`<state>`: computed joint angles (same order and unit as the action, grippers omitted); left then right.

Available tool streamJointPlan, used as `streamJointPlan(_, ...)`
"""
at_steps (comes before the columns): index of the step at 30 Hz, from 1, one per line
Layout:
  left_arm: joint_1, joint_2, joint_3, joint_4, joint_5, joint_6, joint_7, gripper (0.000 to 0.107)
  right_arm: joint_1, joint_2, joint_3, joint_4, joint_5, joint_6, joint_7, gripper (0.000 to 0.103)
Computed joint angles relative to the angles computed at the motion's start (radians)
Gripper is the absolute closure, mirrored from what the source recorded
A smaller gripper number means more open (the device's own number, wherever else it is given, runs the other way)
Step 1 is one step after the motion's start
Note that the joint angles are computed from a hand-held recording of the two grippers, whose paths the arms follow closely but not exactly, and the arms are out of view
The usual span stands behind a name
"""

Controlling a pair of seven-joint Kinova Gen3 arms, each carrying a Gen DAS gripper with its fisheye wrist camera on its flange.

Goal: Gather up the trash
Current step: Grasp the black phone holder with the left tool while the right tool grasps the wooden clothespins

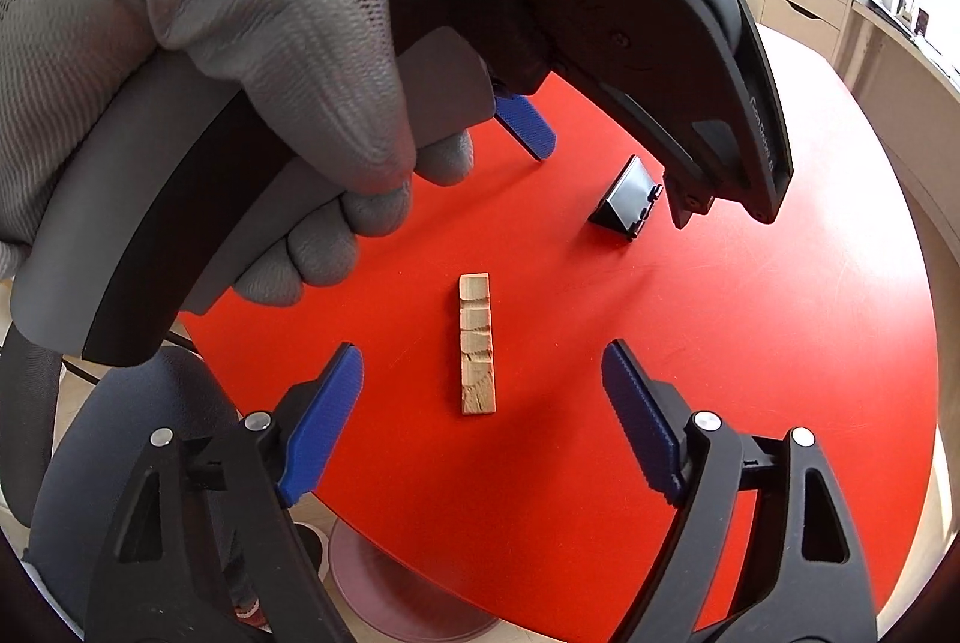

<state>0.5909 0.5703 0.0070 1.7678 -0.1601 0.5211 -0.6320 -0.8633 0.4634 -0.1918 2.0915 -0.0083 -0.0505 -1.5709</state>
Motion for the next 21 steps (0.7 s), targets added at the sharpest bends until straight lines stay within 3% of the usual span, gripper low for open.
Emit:
streamJointPlan(3, 0.008, -0.002, -0.009, -0.005, -0.013, 0.016, 0.008, 0.036, 0.000, 0.009, 0.004, 0.007, 0.001, -0.017, 0.006, 0.035)
streamJointPlan(9, 0.026, -0.004, -0.025, -0.016, -0.051, 0.049, 0.037, 0.057, -0.048, 0.012, 0.046, 0.025, -0.019, -0.053, 0.018, 0.049)
streamJointPlan(14, 0.014, -0.019, -0.018, -0.002, -0.068, 0.058, 0.036, 0.088, -0.109, 0.005, 0.104, 0.040, -0.051, -0.067, 0.047, 0.072)
streamJointPlan(18, -0.004, -0.035, -0.008, 0.027, -0.068, 0.034, 0.022, 0.090, -0.112, -0.002, 0.102, 0.052, -0.060, -0.070, 0.069, 0.092)
streamJointPlan(21, -0.012, -0.039, -0.005, 0.034, -0.067, 0.025, 0.014, 0.090, -0.144, -0.011, 0.129, 0.061, -0.083, -0.067, 0.081, 0.092)
